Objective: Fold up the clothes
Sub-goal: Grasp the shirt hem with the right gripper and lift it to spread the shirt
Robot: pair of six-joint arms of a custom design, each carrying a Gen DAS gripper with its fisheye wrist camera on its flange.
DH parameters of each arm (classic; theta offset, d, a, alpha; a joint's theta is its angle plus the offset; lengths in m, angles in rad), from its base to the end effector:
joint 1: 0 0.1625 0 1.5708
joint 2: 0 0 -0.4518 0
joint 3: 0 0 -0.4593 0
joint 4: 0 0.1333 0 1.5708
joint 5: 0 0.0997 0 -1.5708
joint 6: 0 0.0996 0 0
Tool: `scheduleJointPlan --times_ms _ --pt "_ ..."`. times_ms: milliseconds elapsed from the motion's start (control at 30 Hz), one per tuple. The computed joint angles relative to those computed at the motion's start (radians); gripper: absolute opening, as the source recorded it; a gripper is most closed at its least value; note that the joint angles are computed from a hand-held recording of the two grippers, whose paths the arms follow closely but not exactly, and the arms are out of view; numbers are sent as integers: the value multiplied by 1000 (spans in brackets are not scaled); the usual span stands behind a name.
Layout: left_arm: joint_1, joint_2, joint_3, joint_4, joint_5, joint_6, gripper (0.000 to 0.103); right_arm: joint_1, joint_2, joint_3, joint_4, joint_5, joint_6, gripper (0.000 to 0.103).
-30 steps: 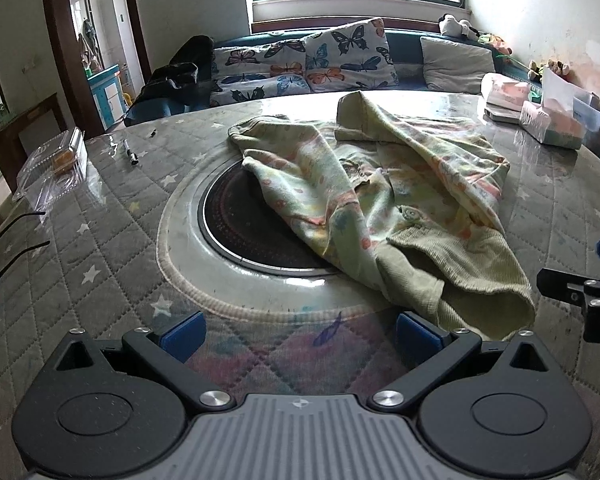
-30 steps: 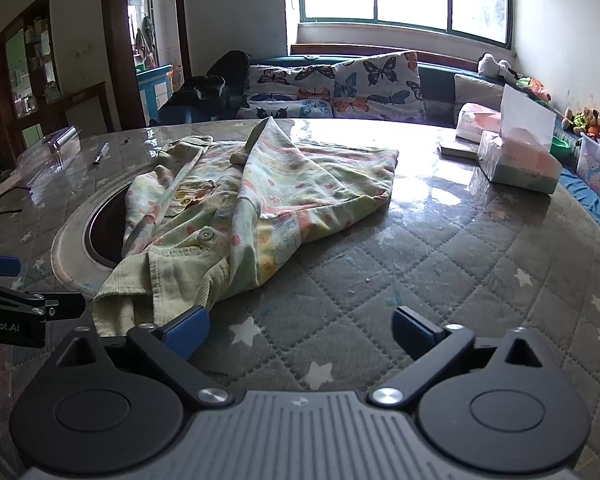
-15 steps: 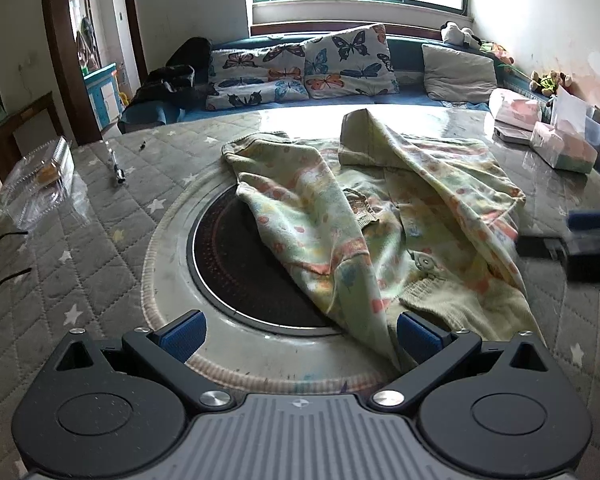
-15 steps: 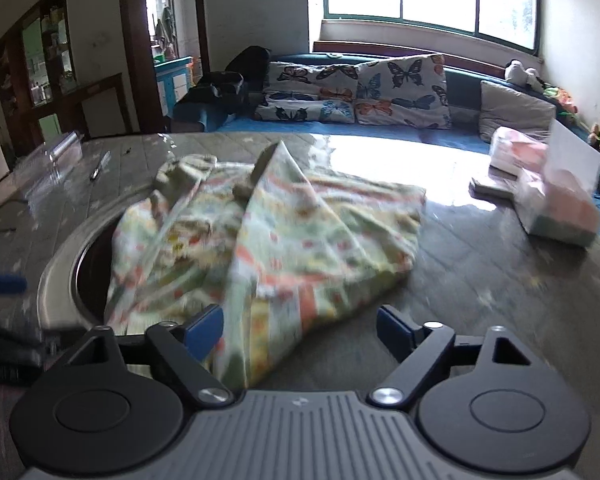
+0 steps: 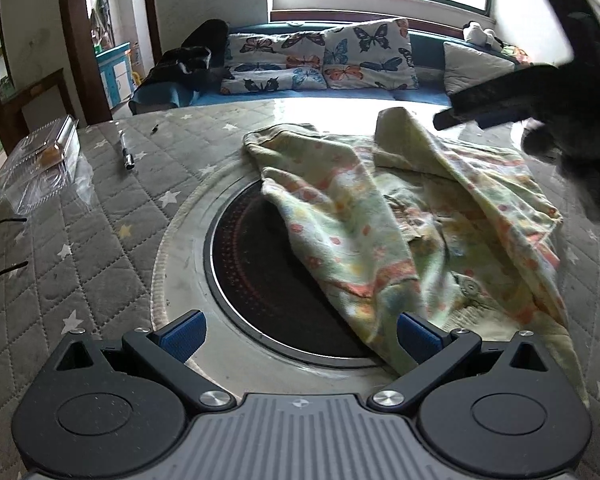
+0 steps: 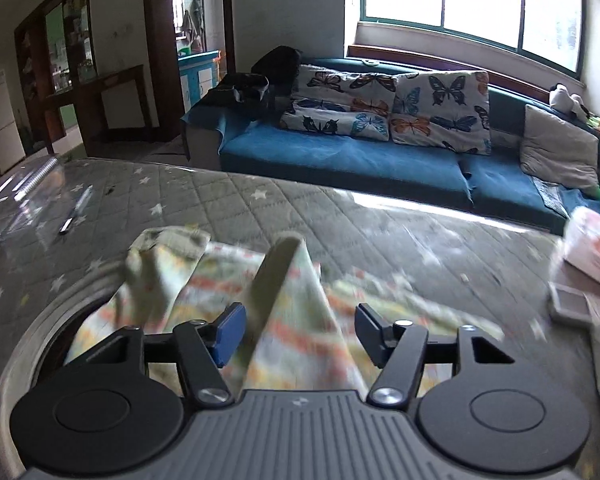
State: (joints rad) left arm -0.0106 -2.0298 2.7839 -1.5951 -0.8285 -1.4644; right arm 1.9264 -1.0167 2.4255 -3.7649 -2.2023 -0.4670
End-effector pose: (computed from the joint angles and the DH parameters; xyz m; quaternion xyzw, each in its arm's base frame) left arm -0.1621 -0.1989 0.1319 0.1801 0.8615 -0.3225 0.3484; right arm 0.2227 -0.3857 0.1071 0.2422 -0.8525 0.3472 0.3067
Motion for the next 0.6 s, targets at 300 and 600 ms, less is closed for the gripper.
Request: scheduleJointPlan --times_ms 300,600 --pt "66 -23 -3 26 20 -2 103 -81 82 -130 70 29 -14 39" --pt "97 11 -10 -10 47 12 103 -108 22 -82 59 83 13 2"
